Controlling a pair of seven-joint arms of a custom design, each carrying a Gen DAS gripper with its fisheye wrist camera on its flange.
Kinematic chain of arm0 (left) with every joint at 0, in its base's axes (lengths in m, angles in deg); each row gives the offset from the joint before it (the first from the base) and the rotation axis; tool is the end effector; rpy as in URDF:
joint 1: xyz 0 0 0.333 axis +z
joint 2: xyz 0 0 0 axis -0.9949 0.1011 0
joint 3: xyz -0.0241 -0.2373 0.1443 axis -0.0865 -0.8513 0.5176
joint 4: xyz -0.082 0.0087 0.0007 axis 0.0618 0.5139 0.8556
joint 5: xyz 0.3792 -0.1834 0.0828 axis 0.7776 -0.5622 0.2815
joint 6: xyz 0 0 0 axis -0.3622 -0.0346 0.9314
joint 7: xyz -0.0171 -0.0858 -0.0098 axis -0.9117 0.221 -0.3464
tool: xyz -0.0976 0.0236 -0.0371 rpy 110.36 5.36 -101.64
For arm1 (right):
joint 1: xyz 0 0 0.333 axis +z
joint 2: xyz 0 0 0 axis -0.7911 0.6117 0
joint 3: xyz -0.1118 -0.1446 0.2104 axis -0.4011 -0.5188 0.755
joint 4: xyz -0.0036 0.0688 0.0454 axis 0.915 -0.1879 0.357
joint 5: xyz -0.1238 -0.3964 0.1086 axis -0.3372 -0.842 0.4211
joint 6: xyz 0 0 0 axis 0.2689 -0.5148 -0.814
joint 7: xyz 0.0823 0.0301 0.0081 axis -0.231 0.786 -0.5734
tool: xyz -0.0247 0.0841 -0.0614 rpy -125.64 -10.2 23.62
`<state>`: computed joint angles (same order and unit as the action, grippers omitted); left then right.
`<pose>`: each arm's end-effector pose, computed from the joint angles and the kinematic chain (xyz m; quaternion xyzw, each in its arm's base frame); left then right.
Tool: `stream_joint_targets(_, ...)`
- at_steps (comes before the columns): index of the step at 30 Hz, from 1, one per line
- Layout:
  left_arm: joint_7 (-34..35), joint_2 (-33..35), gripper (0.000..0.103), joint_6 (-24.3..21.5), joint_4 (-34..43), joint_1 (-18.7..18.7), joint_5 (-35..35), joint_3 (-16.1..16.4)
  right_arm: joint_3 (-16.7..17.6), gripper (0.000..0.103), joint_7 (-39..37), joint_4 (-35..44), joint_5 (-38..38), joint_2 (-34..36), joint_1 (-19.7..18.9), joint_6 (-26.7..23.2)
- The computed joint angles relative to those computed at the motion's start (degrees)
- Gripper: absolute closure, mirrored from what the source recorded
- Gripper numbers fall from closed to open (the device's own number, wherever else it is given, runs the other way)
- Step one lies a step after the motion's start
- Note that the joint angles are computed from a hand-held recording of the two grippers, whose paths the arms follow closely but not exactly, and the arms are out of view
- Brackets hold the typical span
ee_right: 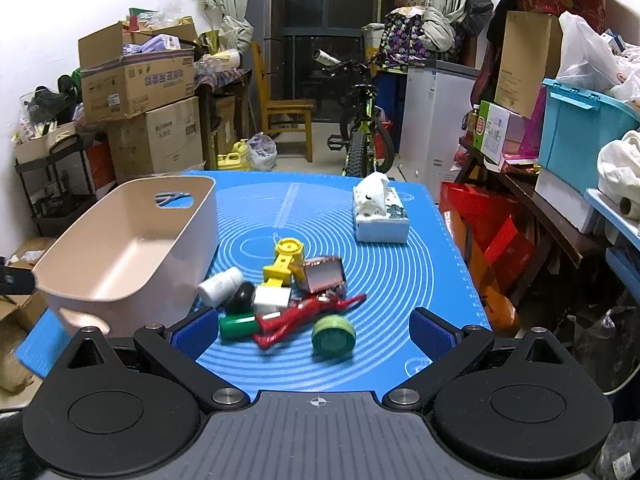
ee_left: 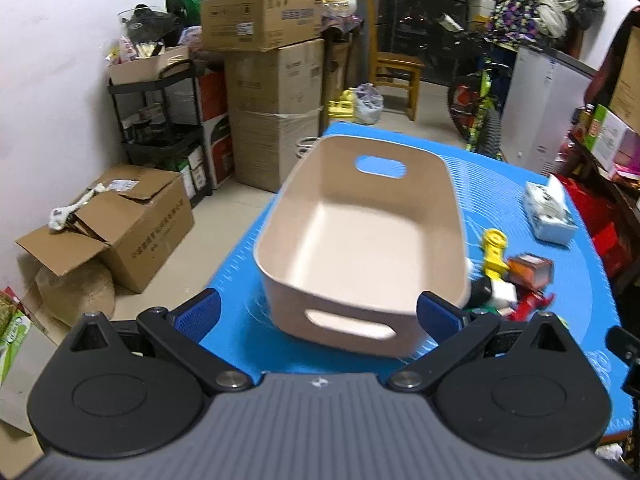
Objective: Organize rigid objects
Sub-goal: 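Grasp the basket rim with the left gripper while the right gripper approaches the green tin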
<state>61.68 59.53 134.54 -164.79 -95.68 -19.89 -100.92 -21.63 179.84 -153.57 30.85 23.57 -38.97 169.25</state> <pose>0.5919 -0.2645 0.5375 -0.5784 0.7043 -0.3212 0.2573 0.5015 0.2240 0.5093 -0.4690 0.7519 -0.3892 0.2515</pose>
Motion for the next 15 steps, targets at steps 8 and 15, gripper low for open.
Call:
stream_joint_targets(8, 5.1, 9.9, 0.000, -5.3, 12.8, -0.4, -3.2, 1.8, -2.6, 0.002, -2.1, 7.1, 0.4, 8.4, -0.4, -1.2)
stream_joint_targets(15, 11.8, 19.3, 0.000, -11.0, 24.6, -1.5, -7.9, 3.7, -6.0, 0.002, -3.3, 11.1, 4.4, 14.5, -0.1, 0.0)
